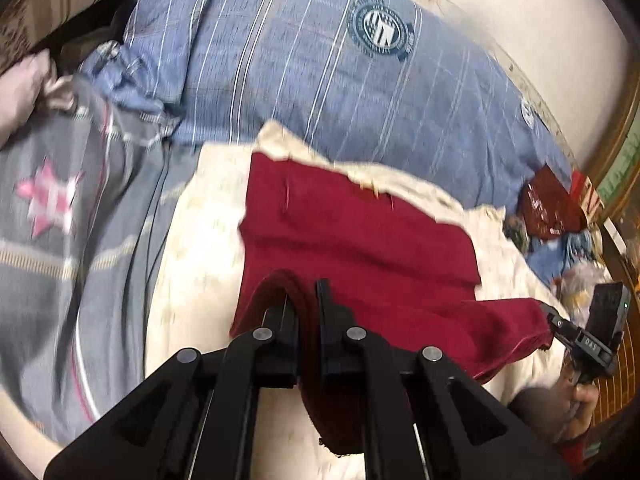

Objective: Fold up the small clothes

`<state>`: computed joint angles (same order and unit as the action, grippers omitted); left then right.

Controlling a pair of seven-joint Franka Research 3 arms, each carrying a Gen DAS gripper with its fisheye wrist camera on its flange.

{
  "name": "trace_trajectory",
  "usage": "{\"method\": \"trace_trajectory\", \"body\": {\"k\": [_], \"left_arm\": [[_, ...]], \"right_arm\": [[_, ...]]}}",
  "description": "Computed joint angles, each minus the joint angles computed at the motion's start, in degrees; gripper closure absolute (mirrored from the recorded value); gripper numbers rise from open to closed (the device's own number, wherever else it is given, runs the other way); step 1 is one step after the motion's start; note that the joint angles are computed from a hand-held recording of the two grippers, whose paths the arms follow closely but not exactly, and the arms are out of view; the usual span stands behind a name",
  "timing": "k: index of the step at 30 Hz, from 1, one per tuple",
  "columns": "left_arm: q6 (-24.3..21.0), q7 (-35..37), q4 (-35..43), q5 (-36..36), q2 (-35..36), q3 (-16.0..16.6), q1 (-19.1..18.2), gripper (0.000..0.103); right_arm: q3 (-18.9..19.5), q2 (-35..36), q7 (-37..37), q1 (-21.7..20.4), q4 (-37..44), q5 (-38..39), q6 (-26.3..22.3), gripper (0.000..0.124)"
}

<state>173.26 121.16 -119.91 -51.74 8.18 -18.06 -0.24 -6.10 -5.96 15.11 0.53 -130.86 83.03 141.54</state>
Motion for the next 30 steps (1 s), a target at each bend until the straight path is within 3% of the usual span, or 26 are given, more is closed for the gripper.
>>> {"method": "trace_trajectory", "body": {"k": [2, 6, 11, 16, 19, 23, 24, 26, 27, 28, 29, 30], "left_arm": [[0.6, -4.4, 4.0, 4.9, 3.4, 1.0, -0.9, 0.098], [0.2, -18.3, 12.5, 19.8, 10.7, 6.9, -5.8, 0.099], [-3.8, -27.7, 23.2, 28.5, 18.7, 9.7, -7.6, 0.099], [-8.0, -35.2, 34.2, 35.7, 26.5, 11.9, -9.1, 0.099], [-11.1, -38.7, 40.5, 39.4, 30.9, 12.7, -9.5, 0.099], [-14.1, -40.2, 46.8, 40.8, 35.9, 9.3, -6.6, 0.095], [-14.9, -39.3, 48.5, 40.6, 37.3, 7.4, -5.2, 0.092], [-17.3, -38.3, 50.9, 41.0, 39.1, 4.4, -3.0, 0.076], [-17.8, -37.2, 51.0, 40.8, 39.3, 2.4, -1.5, 0.070], [-17.3, -36.3, 50.4, 40.7, 39.2, 0.8, -0.4, 0.060], [-15.9, -35.5, 49.3, 40.5, 38.7, -0.6, 0.5, 0.048], [-14.4, -36.1, 47.9, 41.2, 37.7, -0.2, 0.3, 0.039]], "right_arm": [[-0.1, 2.8, 0.8, -0.2, 3.5, 0.6, 0.7, 0.115], [1.4, 8.3, 2.9, -0.4, 10.1, 0.3, 4.4, 0.115], [3.3, 16.9, 7.6, -1.4, 19.4, -6.0, 9.0, 0.115], [5.5, 25.2, 15.8, -3.6, 29.1, -13.0, 9.8, 0.115], [6.4, 30.4, 21.4, -4.5, 35.3, -18.0, 9.6, 0.115], [6.5, 39.2, 33.6, -5.5, 45.5, -25.7, 4.8, 0.111], [6.1, 41.1, 37.1, -5.6, 47.9, -28.1, 2.9, 0.108], [7.8, 41.5, 37.5, -7.5, 48.5, -28.4, 1.9, 0.102], [9.7, 40.3, 35.2, -9.3, 46.9, -26.1, 2.8, 0.092], [11.6, 38.7, 32.9, -11.1, 44.8, -23.6, 4.1, 0.085], [12.6, 36.9, 31.0, -12.3, 42.5, -21.0, 6.0, 0.070], [12.9, 35.6, 30.0, -12.4, 40.7, -19.5, 8.3, 0.064]]}}
